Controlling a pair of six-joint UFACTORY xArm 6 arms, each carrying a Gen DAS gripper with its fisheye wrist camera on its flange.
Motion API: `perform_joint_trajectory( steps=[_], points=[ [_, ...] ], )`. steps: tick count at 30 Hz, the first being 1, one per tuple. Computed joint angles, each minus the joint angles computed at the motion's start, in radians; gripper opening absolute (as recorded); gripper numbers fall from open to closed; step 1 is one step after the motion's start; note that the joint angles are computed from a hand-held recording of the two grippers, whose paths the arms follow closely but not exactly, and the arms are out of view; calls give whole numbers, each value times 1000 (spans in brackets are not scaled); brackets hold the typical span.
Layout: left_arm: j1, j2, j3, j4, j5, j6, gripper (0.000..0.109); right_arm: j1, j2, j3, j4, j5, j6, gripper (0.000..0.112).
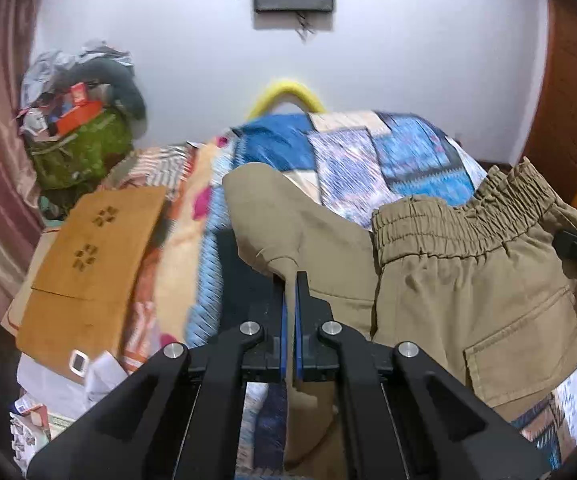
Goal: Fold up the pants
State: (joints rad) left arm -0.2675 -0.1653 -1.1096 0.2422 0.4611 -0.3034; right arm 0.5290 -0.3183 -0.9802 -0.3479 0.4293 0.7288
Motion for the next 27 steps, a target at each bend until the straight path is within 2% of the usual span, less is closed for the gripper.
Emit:
perform_joint_trajectory(
  steps=[5, 11, 15, 20, 23, 25, 27],
  points=[
    [70, 56, -66, 23, -18, -10, 4, 11, 191, -191, 4, -26, -49, 10],
    [140, 199, -162, -99, -14, 67, 3, 24, 374, -347, 7, -38, -119, 10],
    [156, 313, -221, -104, -23, 65, 3, 18, 496, -435, 104, -17, -203, 10],
    [162, 452, -290, -144, -10, 105, 4, -8, 637, -546, 278, 61, -362, 10],
    [165, 546, -343, -124, 33, 123, 4, -27, 690, -579, 363, 127, -407, 10],
    [167, 610, -393, -142, 128, 162, 7, -36, 709, -584, 381, 185, -398, 11],
    [172, 624, -386, -164, 140, 190, 12, -38, 683, -534, 361, 166, -378, 15]
  ],
)
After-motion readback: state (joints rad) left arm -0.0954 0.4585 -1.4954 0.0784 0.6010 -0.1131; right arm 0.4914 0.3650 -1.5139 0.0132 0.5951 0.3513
